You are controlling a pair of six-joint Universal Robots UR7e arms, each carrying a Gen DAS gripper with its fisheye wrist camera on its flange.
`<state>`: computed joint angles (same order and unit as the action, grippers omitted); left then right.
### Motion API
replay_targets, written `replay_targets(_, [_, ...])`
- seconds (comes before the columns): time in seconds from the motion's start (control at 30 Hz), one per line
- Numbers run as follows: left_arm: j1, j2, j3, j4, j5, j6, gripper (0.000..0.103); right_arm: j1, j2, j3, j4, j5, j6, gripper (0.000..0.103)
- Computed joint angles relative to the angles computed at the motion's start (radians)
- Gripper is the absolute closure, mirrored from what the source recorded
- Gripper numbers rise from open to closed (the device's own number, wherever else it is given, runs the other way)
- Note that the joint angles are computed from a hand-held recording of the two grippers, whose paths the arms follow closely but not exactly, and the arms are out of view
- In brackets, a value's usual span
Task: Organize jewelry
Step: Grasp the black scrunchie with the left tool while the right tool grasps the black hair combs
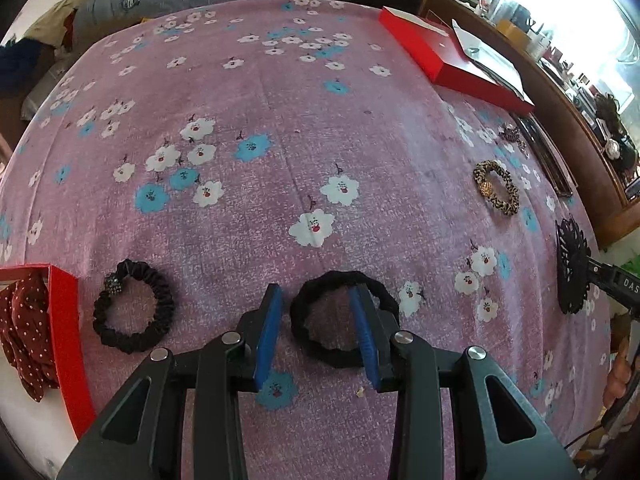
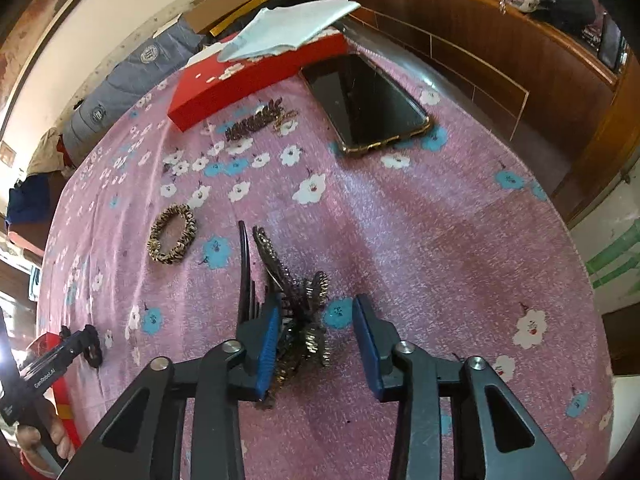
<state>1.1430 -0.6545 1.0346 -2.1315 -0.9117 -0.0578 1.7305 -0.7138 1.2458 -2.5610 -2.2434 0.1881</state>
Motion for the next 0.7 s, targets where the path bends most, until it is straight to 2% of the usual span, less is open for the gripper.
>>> replay_targets(0.03, [-0.002,0.0,0.003,-0.005,0.008,0.002,0.077,0.0,0.001,0.0,-0.003,0.003,0.0,0.071])
replay_targets(0.07, [-0.004,-0.001,0.009,-0.009,0.02,0.001,0.09,-0.001,0.003,-0.002,-0.006,0.007,-0.002,0.077])
replay_targets(0.1, [-0.004,-0.002,0.009,-0.002,0.018,-0.008,0.094,0.0,0.004,-0.002,-0.007,0.01,-0.005,0.084])
replay_targets(0.13, [-0.004,-0.004,0.008,0.004,0.012,-0.02,0.097,0.001,0.005,-0.004,-0.007,0.012,-0.008,0.085])
replay_targets(0.4, [-0.04,-0.091,0.128,-0.062,0.0,-0.078,0.098,0.018,-0.021,0.043,-0.048,0.023,-0.02,0.087])
replay_targets(0.7, [-0.108,-0.261,0.337,-0.163,-0.045,-0.172,0.098,0.046,-0.095,0.156,-0.114,0.074,-0.019,0.086])
